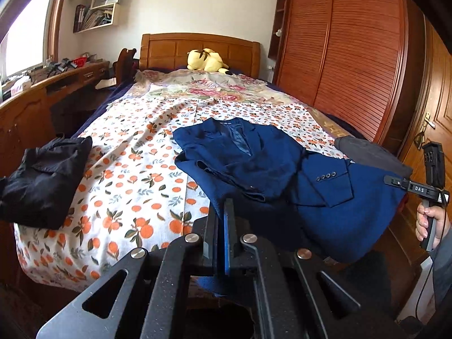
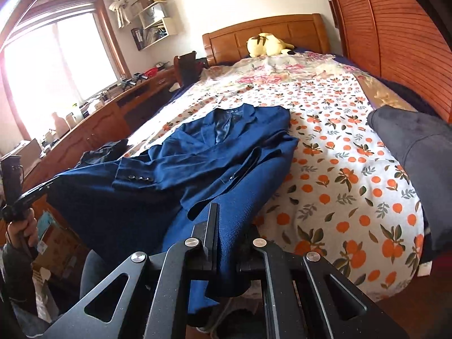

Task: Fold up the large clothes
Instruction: 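Lift the hem with both grippers and fold it toward the collar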

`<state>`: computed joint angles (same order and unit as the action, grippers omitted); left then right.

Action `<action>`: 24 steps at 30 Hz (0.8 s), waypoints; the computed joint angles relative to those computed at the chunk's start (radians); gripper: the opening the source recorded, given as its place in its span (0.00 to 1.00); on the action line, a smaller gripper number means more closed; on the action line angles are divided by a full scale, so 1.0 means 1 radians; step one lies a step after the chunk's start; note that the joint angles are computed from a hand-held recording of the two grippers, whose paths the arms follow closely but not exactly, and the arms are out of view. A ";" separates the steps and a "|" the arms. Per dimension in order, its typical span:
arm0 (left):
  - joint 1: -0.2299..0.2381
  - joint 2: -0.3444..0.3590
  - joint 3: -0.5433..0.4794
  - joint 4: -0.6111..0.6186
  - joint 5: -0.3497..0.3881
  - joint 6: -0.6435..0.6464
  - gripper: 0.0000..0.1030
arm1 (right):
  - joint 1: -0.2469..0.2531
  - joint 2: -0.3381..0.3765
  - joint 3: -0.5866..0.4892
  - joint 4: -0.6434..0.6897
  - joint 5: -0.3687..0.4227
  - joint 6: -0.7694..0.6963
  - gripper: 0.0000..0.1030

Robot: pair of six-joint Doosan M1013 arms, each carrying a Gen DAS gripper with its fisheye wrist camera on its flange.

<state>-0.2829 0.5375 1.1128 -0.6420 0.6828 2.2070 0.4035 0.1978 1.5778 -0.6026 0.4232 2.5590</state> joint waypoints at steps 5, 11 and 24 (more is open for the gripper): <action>0.005 0.006 -0.003 -0.035 0.006 0.019 0.03 | -0.009 0.010 0.002 0.044 -0.013 -0.037 0.07; 0.001 0.032 -0.037 -0.019 0.013 0.006 0.03 | -0.029 0.057 -0.041 0.181 0.008 -0.153 0.07; -0.011 0.214 -0.359 0.063 0.130 -0.112 0.03 | -0.096 0.184 -0.252 0.374 0.039 -0.409 0.07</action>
<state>-0.2936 0.7516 0.7539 -0.5787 0.8132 2.0949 0.3078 0.3816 1.3260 -0.2286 0.4623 2.1498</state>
